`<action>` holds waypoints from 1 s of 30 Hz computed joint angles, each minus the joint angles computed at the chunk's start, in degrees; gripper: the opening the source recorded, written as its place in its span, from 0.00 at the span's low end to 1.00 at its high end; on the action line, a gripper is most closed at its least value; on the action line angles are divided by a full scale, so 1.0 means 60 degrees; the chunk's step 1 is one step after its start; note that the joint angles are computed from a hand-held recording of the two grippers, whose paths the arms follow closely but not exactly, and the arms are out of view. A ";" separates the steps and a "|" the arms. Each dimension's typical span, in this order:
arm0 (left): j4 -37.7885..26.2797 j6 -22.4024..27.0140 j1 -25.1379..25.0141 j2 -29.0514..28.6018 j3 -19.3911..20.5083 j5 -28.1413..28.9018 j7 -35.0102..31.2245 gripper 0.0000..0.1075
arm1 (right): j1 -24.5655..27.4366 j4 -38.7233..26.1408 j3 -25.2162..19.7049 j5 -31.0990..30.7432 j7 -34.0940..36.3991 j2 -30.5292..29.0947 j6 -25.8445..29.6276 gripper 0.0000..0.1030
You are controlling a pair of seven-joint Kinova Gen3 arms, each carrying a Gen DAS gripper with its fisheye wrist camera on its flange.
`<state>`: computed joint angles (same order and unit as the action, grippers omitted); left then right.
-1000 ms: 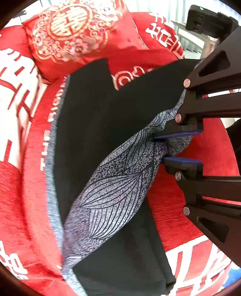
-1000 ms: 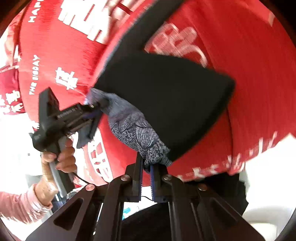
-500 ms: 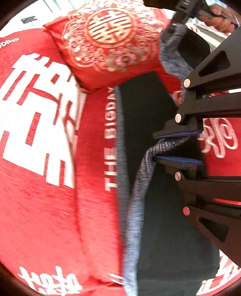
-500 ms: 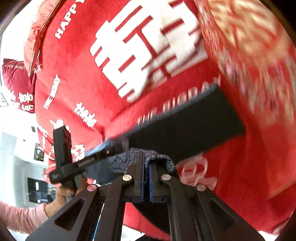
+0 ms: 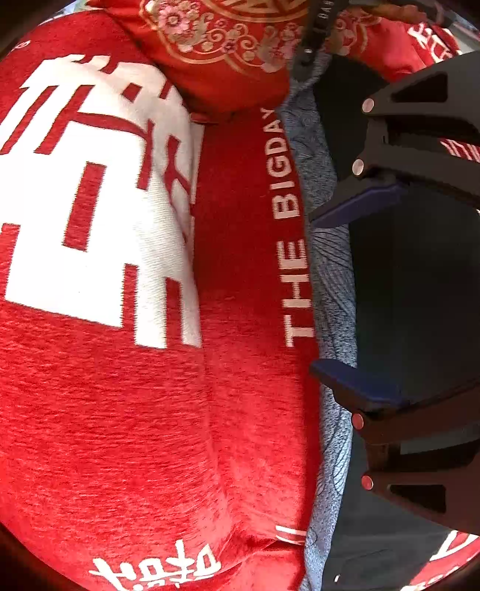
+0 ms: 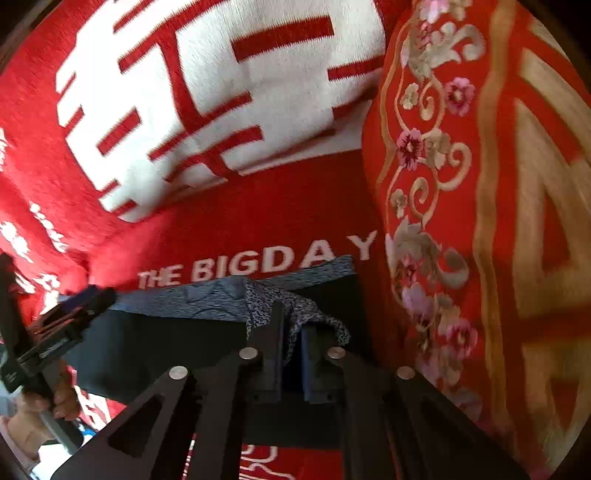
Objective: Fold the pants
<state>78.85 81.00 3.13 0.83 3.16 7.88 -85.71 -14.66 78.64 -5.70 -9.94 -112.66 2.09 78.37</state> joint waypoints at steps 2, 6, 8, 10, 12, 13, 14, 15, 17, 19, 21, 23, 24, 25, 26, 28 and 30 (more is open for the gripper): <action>0.0044 0.0129 0.0031 -0.0017 0.0024 -0.0072 -0.0047 0.69 | -0.0132 -0.0245 -0.0091 0.0288 0.0064 0.0042 0.0125 0.41; 0.0249 0.0310 0.0225 -0.0104 0.0162 -0.0267 -0.0135 0.69 | -0.0568 -0.0645 -0.0375 0.1287 -0.0369 -0.0349 0.0059 0.79; 0.0386 0.0313 0.0373 -0.0125 0.0261 -0.0413 -0.0026 0.69 | -0.0705 -0.0592 -0.0491 0.1636 -0.0759 -0.0642 -0.0043 0.79; 0.0508 0.0308 0.0506 -0.0085 0.0335 -0.0481 0.0124 0.69 | -0.0680 -0.0341 -0.0448 0.1366 -0.0910 -0.0801 -0.0157 0.72; 0.0622 0.0224 0.0644 -0.0046 0.0405 -0.0643 0.0314 0.69 | -0.0692 -0.0208 -0.0470 0.1295 -0.0935 -0.0596 0.0006 0.37; 0.0722 0.0107 0.0747 -0.0022 0.0468 -0.0834 0.0466 0.69 | -0.0691 -0.0136 -0.0468 0.1263 -0.0977 -0.0403 0.0092 0.34; 0.0806 -0.0001 0.0830 0.0003 0.0506 -0.0995 0.0596 0.69 | -0.0639 0.0030 -0.0377 0.1076 -0.1023 -0.0232 0.0024 0.33; 0.0916 -0.0141 0.0918 0.0056 0.0546 -0.1194 0.0769 0.69 | -0.0526 0.0253 -0.0432 0.1000 -0.1152 -0.0121 -0.0192 0.33; 0.1065 -0.0380 0.1010 0.0155 0.0546 -0.1348 0.0979 0.69 | -0.0830 0.0406 -0.0217 0.1313 -0.1259 0.0304 -0.0254 0.33; 0.1165 -0.0655 0.1045 0.0220 0.0512 -0.1427 0.1106 0.71 | -0.0828 0.0558 -0.0339 0.1612 -0.1308 0.0524 -0.0437 0.28; 0.1083 -0.0769 0.1052 0.0367 0.0477 -0.1497 0.1188 0.75 | -0.0975 0.0639 -0.0341 0.1991 -0.1331 0.0618 -0.0772 0.27; 0.0994 -0.0849 0.1067 0.0553 0.0449 -0.1606 0.1237 0.79 | -0.1131 0.0447 -0.0336 0.2302 -0.1421 0.0816 -0.0724 0.27; 0.0887 -0.0802 0.1016 0.0636 0.0392 -0.1530 0.1281 0.79 | -0.1192 0.0343 -0.0318 0.2393 -0.1479 0.0928 -0.0688 0.27; 0.0708 -0.0616 0.0953 0.0718 0.0337 -0.1443 0.1322 0.79 | -0.1221 0.0240 -0.0288 0.2396 -0.1543 0.1009 -0.0611 0.27; 0.0501 -0.0411 0.0881 0.0776 0.0279 -0.1400 0.1341 0.79 | -0.1230 0.0090 -0.0247 0.2330 -0.1654 0.1081 -0.0472 0.30; 0.0474 -0.0418 0.0659 0.0448 0.0116 -0.1434 0.1101 0.79 | -0.1198 -0.0114 -0.0205 0.2066 -0.1789 0.1007 -0.0278 0.31; 0.0632 -0.0442 0.0418 0.0127 -0.0049 -0.1850 0.0767 0.79 | -0.1066 -0.0098 -0.0260 0.1629 -0.1486 0.0816 -0.0387 0.40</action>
<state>82.64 78.35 5.64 1.59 2.87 -3.22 -81.11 -21.05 78.05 -7.27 -0.17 -121.58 6.99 76.05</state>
